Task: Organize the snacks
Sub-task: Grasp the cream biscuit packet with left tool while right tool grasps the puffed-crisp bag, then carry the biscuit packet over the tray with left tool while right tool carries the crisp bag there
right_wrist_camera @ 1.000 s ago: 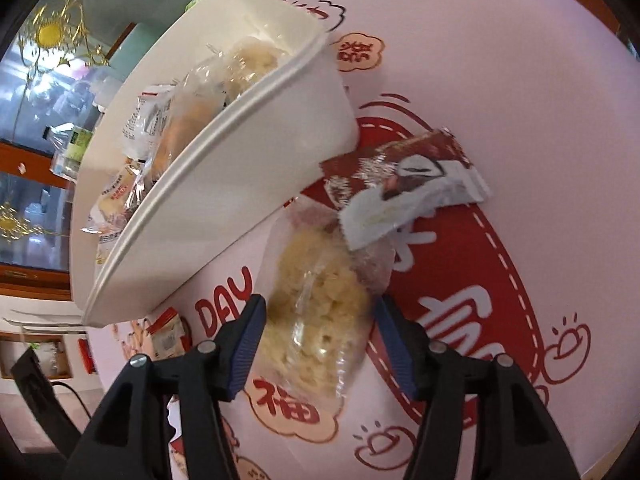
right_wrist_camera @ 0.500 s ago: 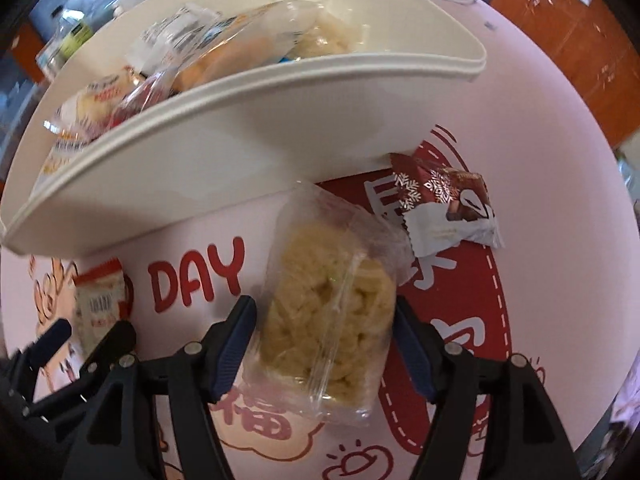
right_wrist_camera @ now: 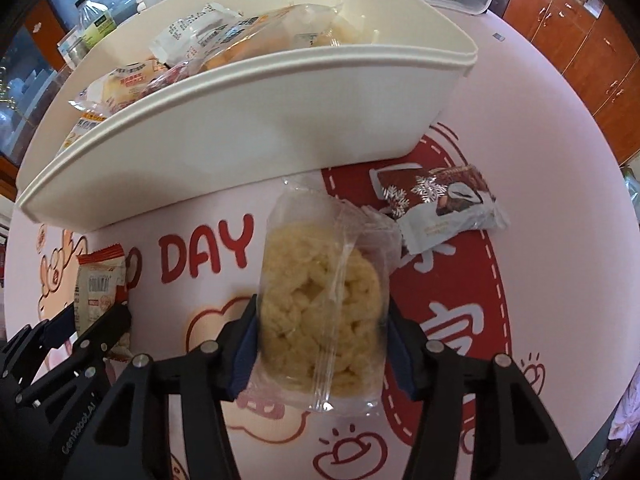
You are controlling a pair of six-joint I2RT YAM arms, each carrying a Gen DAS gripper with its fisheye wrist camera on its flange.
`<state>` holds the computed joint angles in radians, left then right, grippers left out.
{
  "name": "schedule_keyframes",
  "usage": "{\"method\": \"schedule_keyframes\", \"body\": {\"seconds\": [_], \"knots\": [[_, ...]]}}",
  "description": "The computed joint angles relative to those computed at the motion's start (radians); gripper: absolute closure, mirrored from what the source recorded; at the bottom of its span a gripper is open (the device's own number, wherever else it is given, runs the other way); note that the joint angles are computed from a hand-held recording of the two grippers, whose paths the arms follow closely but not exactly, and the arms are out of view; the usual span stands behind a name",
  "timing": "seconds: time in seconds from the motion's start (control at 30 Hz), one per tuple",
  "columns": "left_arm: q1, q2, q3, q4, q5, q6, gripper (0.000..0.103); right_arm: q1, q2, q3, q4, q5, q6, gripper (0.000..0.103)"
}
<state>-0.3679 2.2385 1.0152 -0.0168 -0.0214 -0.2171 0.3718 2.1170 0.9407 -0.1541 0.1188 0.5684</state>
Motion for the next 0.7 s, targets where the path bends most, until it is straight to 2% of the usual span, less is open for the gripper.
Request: {"method": "schedule_keyframes", "body": {"seconds": [0.23, 0.43, 0.7], "knots": [[-0.011, -0.120, -0.097, 0.014, -0.013, 0.036, 0.059, 0.043, -0.126, -0.143, 0.056, -0.014, 0.020, 0.047], [-0.025, -0.269, -0.154, -0.056, -0.006, 0.060, 0.059, 0.106, -0.301, -0.220, 0.038, 0.007, 0.029, 0.047], [-0.006, -0.424, -0.092, -0.170, -0.057, 0.158, 0.059, 0.052, -0.449, -0.149, -0.078, 0.000, -0.099, 0.047]]}}
